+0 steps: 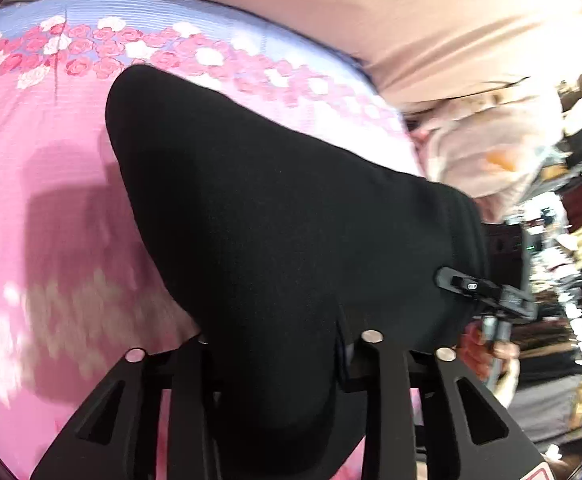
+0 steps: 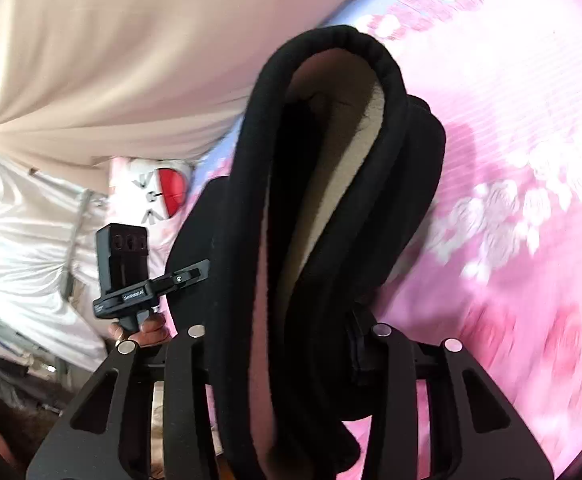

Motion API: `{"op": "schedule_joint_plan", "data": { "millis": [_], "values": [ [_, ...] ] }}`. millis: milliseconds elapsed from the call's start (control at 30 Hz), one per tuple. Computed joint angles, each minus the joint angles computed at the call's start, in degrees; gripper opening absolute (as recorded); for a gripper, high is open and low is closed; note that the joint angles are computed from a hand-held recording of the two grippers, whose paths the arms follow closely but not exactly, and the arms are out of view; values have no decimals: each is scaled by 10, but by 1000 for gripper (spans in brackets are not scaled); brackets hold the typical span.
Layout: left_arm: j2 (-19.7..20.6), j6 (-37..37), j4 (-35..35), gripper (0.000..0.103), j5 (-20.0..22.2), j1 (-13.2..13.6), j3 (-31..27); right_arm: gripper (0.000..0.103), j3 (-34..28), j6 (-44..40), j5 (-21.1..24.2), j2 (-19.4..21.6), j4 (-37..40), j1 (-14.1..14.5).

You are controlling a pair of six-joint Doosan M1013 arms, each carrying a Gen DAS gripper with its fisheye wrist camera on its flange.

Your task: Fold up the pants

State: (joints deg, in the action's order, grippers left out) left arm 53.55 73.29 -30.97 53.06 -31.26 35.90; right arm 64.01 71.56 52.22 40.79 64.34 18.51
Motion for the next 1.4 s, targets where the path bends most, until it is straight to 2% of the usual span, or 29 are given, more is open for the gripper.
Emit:
{"op": "schedule_joint_plan", "data": {
  "millis": [100, 133, 167, 233, 267, 300, 333, 400, 433, 467, 500, 533, 567, 600, 633, 667, 733, 767, 967, 1100, 1267, 1400],
  "values": [
    [-50, 30, -32, 24, -27, -2, 90, 38, 46, -6, 19, -22, 26, 1],
    [-58, 26, -28, 24, -29, -5, 110, 39, 56, 6, 29, -22, 13, 3],
    [-57, 16, -18, 25, -22, -8, 113, 41, 62, 26, 30, -22, -8, 5],
    [-55, -7, 15, 29, -14, -15, 128, 50, 75, 63, 10, -21, -57, 11],
    [-56, -32, 35, 40, -24, -17, 142, 58, 90, 43, 0, -24, -36, 9],
    [-58, -34, 26, 46, -36, -16, 154, 59, 107, 20, -9, -30, -6, 6],
    [-61, -27, 4, 56, -47, -14, 167, 61, 114, 15, -16, -34, -5, 6],
    [-72, -1, -59, 64, -86, -9, 203, 72, 127, -16, -32, -40, 5, 8],
    [-75, 14, -73, 74, -94, -8, 209, 74, 125, -23, -38, -41, 7, 13],
    [-67, 31, -84, 86, -95, -10, 197, 81, 122, -30, -36, -41, 2, 15],
    [-63, 47, -91, 90, -96, -11, 191, 90, 118, -35, -32, -41, -2, 17],
    [-56, 41, -70, 90, -94, -16, 176, 91, 107, -32, -35, -35, -12, 21],
    [-52, 33, -41, 90, -88, -21, 164, 87, 103, -29, -49, -32, -22, 28],
    [-50, 18, 2, 87, -79, -26, 152, 69, 81, 1, -60, -21, -45, 31],
    [-47, -23, 64, 66, -73, -33, 140, 59, 83, 12, -57, -22, -51, 30],
    [-48, -43, 97, 49, -62, -34, 139, 51, 89, 5, -50, -21, -27, 22],
    [-57, -42, 82, 34, -66, -30, 148, 45, 94, 2, -52, -29, -24, 16],
    [-61, -39, 75, 32, -67, -29, 151, 43, 97, 0, -61, -35, -31, 20],
    [-84, -71, 177, 30, -76, -44, 134, 41, 97, -47, -106, -74, -33, 32],
    [-120, -65, 233, 30, -127, -52, 145, 41, 80, -101, -125, -92, -8, 31],
    [-155, -96, 363, 30, -184, -65, 147, 41, 46, -192, -149, -108, 29, 30],
    [-162, -138, 462, 30, -212, -70, 127, 41, 8, -242, -159, -107, 50, 28]
  ]
}}
